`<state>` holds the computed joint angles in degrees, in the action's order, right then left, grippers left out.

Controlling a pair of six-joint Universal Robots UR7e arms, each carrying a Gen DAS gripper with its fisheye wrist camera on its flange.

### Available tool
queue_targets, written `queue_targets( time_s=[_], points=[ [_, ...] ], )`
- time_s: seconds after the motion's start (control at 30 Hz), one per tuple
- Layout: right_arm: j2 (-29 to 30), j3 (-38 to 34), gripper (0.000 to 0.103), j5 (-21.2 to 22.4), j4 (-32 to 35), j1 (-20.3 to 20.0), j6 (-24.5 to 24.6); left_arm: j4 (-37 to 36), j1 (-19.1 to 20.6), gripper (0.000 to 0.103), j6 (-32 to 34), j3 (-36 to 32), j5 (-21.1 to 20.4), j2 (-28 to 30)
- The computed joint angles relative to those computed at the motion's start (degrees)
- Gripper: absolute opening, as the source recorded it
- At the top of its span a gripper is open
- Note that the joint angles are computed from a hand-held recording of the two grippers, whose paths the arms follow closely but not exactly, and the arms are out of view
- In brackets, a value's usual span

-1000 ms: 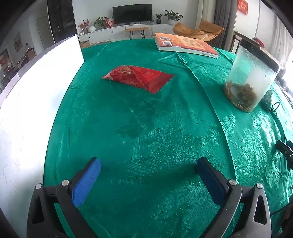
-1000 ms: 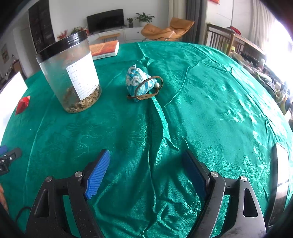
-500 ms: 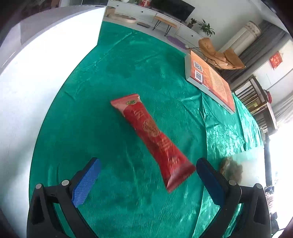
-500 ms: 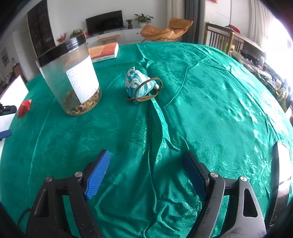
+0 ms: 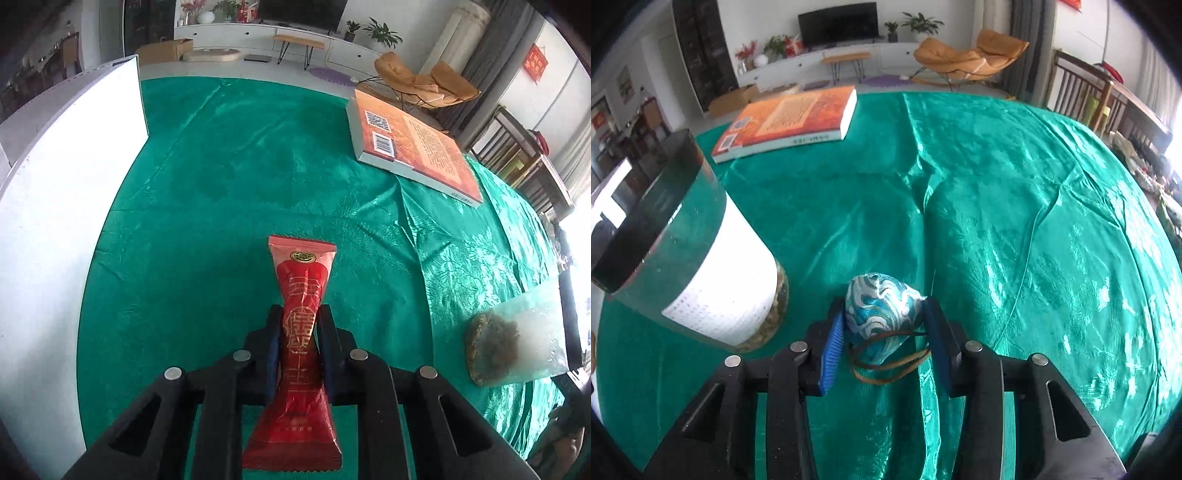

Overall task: Organize soft objects
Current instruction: 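Carry both items over the white box and open both tools to drop them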

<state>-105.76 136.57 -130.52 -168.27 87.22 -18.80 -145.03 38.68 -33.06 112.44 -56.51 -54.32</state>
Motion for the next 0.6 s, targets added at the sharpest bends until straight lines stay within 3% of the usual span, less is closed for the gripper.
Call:
queue_targets(
  time_s=[0.07,0.17,0.3,0.4,0.5,0.6],
  points=[
    [-2.42,-0.56,0.043,1.91,1.36,0.01,2.62,-1.67,-0.82,0.018,0.58,1.13,-1.64,-1.74],
    [-4.9,-2.43,0.043,1.33,2.33,4.33,4.0,-3.81,-2.3,0.018,0.93,2.8,-4.54,-5.43],
    [-3.02,-7.64,0.043,-5.55,7.16,17.11,6.08,-4.04,-5.17,0.018,2.37,5.43,-6.59,-13.38],
    [0.53,-11.91,0.043,-8.38,13.37,27.47,10.18,0.2,-7.19,0.018,3.09,7.5,-5.07,-21.81],
    [5.39,-15.43,0.043,-4.99,18.91,35.85,16.06,9.61,-8.87,0.018,1.93,9.26,0.22,-31.45],
    [10.93,-17.06,0.044,4.59,20.45,40.54,21.46,23.09,-9.64,0.018,-2.43,9.85,6.72,-40.18]
  ],
)
